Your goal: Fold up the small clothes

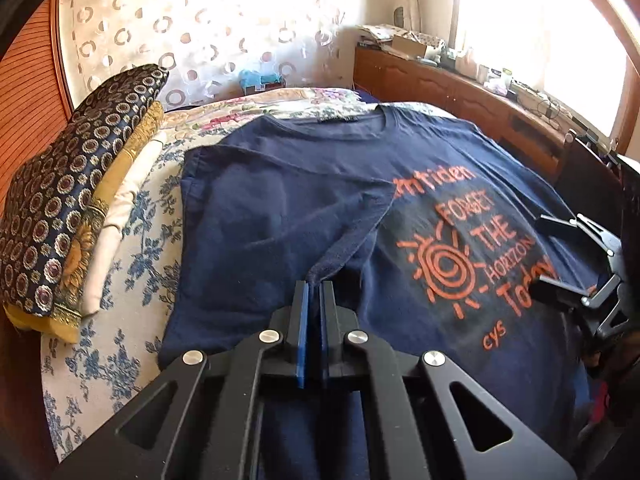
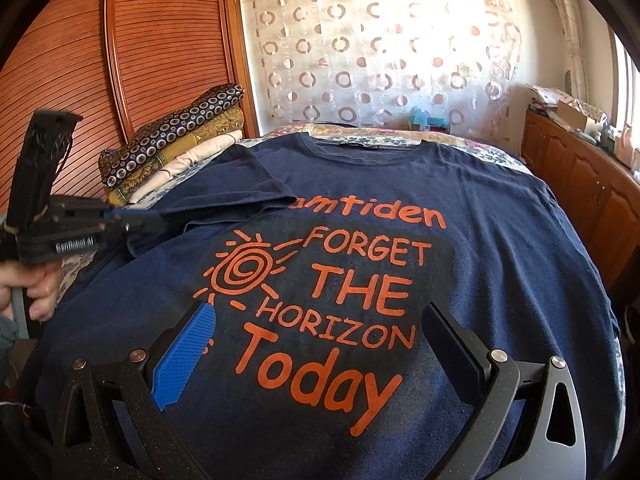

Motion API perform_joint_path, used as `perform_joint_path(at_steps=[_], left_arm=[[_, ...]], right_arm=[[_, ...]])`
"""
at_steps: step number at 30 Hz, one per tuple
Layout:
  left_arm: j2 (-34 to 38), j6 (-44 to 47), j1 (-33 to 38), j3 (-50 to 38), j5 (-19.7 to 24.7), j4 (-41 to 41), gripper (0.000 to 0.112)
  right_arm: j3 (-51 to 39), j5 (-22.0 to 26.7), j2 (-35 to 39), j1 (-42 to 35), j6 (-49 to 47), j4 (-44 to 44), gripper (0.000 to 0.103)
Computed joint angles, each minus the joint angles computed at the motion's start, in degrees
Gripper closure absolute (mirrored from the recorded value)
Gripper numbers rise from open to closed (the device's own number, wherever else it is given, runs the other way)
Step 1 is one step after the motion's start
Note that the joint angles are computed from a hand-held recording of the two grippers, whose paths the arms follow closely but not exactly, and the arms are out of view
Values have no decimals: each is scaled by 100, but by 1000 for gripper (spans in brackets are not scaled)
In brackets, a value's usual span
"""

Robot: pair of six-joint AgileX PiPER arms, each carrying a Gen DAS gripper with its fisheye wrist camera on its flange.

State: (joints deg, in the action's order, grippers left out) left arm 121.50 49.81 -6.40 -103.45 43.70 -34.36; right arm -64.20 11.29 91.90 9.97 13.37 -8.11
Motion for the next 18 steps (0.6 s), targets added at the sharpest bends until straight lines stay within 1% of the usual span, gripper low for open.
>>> perform_joint_path(at_steps=[1,7,9,10,11,13,14,15,17,18], left_arm=[[-11,19,8,-11,20,-8,108],[-206,194,-1,-26,504,-411,108],[-219,162,-71,-113,753,-451,108],[-247,122,-106,-120,790,-420,106],[-273,83,-143,-110,766,-346,102],[-371,129,-211,11,608,-226,85],[-436,203,-238,111,482,-193,79],[-492,257,-253,201,369,-173,69],[-523,293,-253,242,310,-141,65],[-500,296,-239,204,345,-152,54]], right_arm=[[-1,4,-2,-3,-38,34,1],[5,-1,-3,5,-1,-2,1],[0,1,0,3,-29,28,1],[0,1,0,3,-29,28,1],[2,0,-5,-6,-92,87,1],[8,0,-10,-9,-121,119,1],[1,3,-7,-8,-109,105,1],[-3,3,-4,-8,-116,109,1],[1,2,-7,-6,-99,94,1],[-2,-2,-5,-7,-94,92,1]])
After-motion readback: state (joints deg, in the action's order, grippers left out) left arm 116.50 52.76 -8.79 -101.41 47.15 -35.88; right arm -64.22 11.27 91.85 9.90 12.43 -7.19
